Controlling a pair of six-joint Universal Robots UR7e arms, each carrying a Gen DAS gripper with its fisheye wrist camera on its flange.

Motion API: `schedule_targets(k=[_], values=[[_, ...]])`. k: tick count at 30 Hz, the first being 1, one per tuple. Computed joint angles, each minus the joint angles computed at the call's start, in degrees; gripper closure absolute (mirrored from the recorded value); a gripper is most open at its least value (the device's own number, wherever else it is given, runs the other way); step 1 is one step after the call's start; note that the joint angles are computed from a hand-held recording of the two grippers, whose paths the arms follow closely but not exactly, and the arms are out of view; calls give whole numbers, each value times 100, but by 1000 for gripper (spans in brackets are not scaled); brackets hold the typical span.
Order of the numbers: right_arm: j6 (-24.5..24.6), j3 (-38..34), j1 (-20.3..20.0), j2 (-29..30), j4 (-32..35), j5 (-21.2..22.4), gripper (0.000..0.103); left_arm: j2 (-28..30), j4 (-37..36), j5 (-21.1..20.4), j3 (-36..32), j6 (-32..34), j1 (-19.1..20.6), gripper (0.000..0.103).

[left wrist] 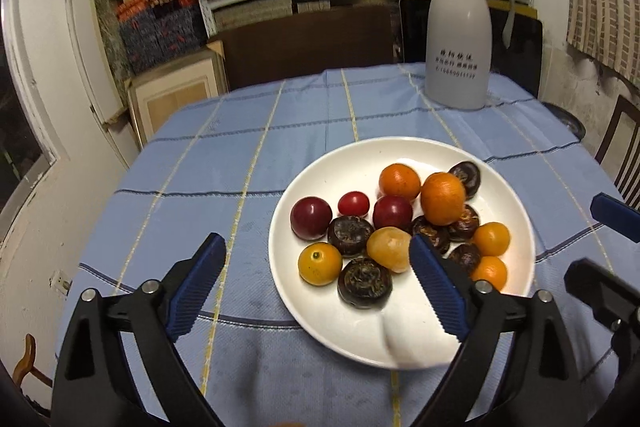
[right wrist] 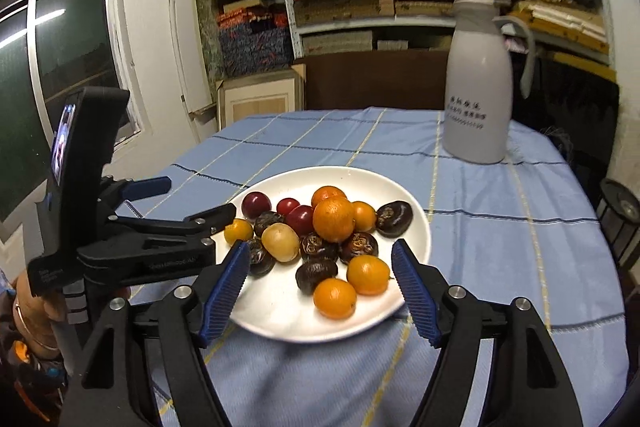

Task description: Organize fruits

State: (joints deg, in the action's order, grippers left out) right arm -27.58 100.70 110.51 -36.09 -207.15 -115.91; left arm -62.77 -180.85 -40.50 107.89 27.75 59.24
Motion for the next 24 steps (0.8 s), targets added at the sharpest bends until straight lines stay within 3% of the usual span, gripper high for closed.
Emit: schedule_targets(k=[4,12,24], values=[[-305,259,100,24,-598,-73,23,-147,-744,19,363,327,-183,6],[-704,498,264,131,-1450,-219,20,-404,-1321,-83,797,659,-443,5],[-573,472,234,190,-1421,-327,19,-466,-1427,-130,849,594,-431,5]])
